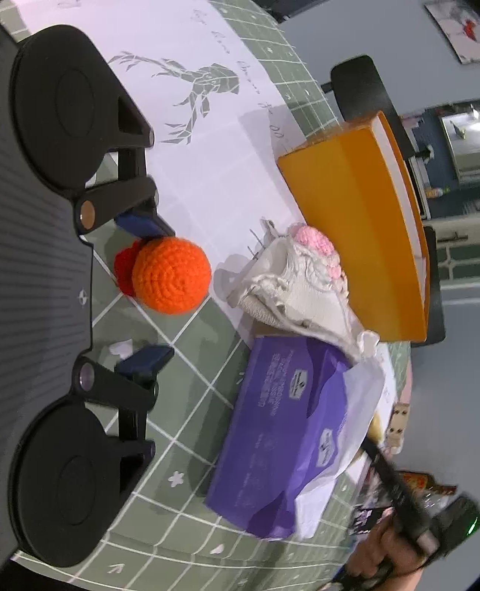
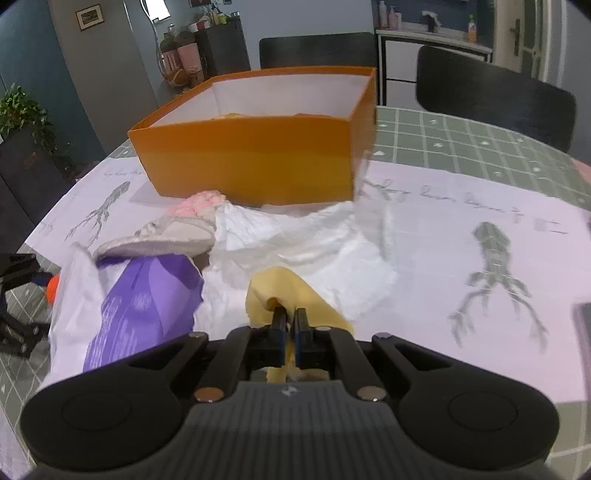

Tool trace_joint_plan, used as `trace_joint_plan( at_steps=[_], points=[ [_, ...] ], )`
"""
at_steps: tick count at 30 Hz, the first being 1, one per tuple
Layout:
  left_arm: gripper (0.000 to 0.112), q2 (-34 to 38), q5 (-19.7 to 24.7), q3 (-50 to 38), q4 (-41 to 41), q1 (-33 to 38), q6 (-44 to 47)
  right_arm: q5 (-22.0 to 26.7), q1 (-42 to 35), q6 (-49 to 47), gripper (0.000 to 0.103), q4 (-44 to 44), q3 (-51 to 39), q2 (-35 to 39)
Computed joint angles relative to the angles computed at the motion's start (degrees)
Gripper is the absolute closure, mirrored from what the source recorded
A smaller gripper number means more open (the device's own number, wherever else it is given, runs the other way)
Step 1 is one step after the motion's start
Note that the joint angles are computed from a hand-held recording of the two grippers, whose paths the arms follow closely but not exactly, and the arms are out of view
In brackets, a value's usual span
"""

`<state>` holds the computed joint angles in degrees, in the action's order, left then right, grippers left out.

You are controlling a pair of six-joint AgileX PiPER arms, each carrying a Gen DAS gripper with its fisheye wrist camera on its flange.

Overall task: Organize soft objects
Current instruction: 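Grasp the orange crochet ball with left gripper while right grasps yellow cloth, then carry the crochet ball and yellow cloth into the orange box and release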

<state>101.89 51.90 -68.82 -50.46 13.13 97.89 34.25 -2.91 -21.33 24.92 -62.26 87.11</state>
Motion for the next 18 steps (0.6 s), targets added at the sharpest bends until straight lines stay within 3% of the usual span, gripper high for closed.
trace_joint_plan(
  at_steps=[1, 4, 10, 18],
  points=[
    [0.069, 0.5, 0.8, -0.5, 0.1, 0.1, -0.8, 0.6, -0.3, 0.4, 0.102, -0.7, 0.6, -1.1],
    [0.069, 1.2, 4.5, -1.4, 0.0, 1.3, -1.0, 3.3, -0.7, 1.4, 0.102, -3.4, 3.0, -5.2],
    [0.069, -1.7, 6.2, 2.0, 1.2, 3.3, 2.2, 10.4, 3.0, 3.2, 0.102, -10.2, 8.8, -12.6],
    [0.069, -5.5, 9.5, 4.5, 1.1, 8.7, 5.3, 18.8, 16.7, 9.0, 0.102, -13.8, 10.2, -18.5]
  ],
)
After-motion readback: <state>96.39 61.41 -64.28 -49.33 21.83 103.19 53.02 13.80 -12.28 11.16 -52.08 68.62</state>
